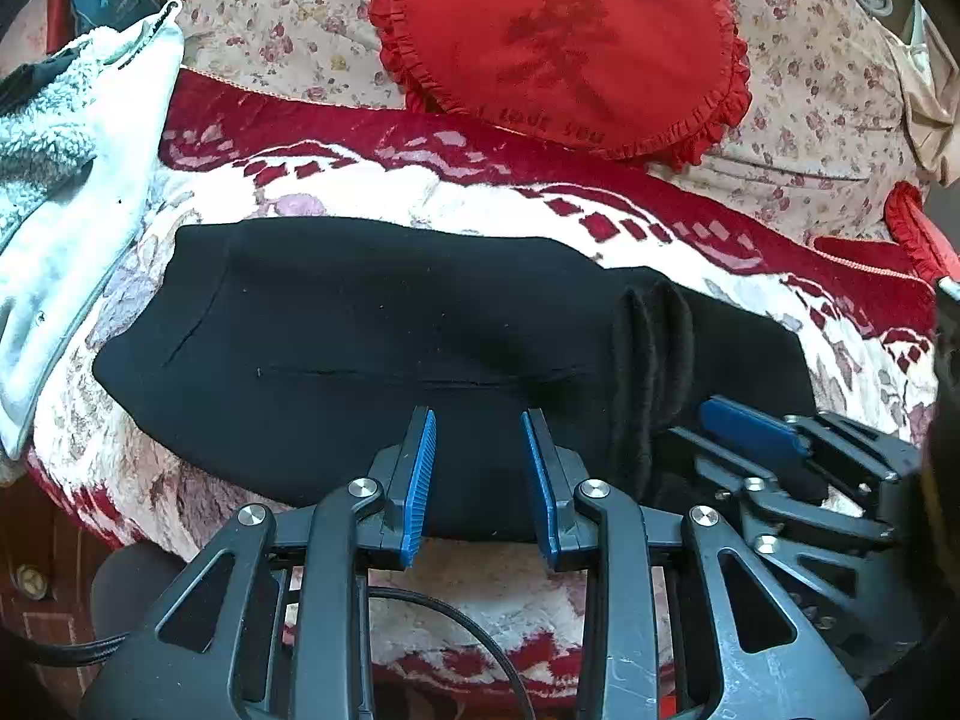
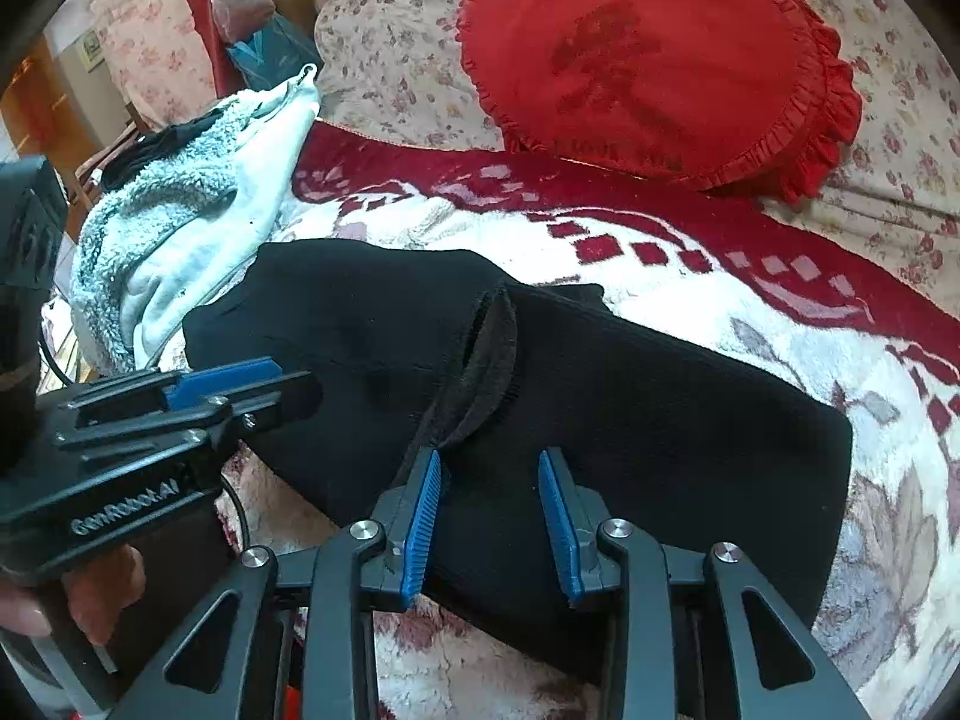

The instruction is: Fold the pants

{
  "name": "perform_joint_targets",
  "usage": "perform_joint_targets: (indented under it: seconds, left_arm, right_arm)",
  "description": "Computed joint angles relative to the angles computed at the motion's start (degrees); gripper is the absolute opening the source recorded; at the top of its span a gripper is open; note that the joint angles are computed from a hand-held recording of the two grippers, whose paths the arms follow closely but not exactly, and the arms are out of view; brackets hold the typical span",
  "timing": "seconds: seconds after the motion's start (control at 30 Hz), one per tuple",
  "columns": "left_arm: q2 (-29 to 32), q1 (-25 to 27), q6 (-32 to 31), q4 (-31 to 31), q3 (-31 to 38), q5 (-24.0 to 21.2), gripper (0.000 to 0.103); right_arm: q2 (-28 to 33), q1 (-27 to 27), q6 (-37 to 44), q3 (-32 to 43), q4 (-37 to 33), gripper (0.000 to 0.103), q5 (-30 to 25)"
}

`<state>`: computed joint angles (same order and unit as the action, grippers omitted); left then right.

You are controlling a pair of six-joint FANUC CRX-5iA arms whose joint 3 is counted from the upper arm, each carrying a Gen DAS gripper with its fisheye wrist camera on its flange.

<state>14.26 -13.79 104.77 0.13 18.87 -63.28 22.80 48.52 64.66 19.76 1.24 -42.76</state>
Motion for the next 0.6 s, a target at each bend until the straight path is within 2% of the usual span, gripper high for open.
perform_joint_targets:
  seconds: [0.27,0.33,0.4,0.47,0.6]
  left_arm:
    - [-1.7,-0.4,2.7,-4.3,-1.0,0.7,0.028]
    - [-2.3,-0.6,3.6,-5.8,-1.2,0.9,0.028]
    - [-2.8,-0.9,4.6,-7.7,-1.3,1.0,0.028]
    - [-3.2,-1.0,5.1,-9.0,-1.4,1.1,0.028]
    - [-4.2,-1.0,6.2,-11.0,-2.1,1.2,0.028]
  right_arm:
    - [-2.2,0.4,-1.3,-2.2,1.2,0.032,2.3]
    - [-1.5,0.2,-0.9,-1.4,0.8,0.033,1.4]
    - [0.6,-0.1,0.5,1.2,-0.9,0.034,-2.0]
    - [0.2,0.1,-0.2,0.0,-0.1,0.034,-0.4]
    - [0.1,0.4,-1.0,0.6,1.1,0.034,-1.1]
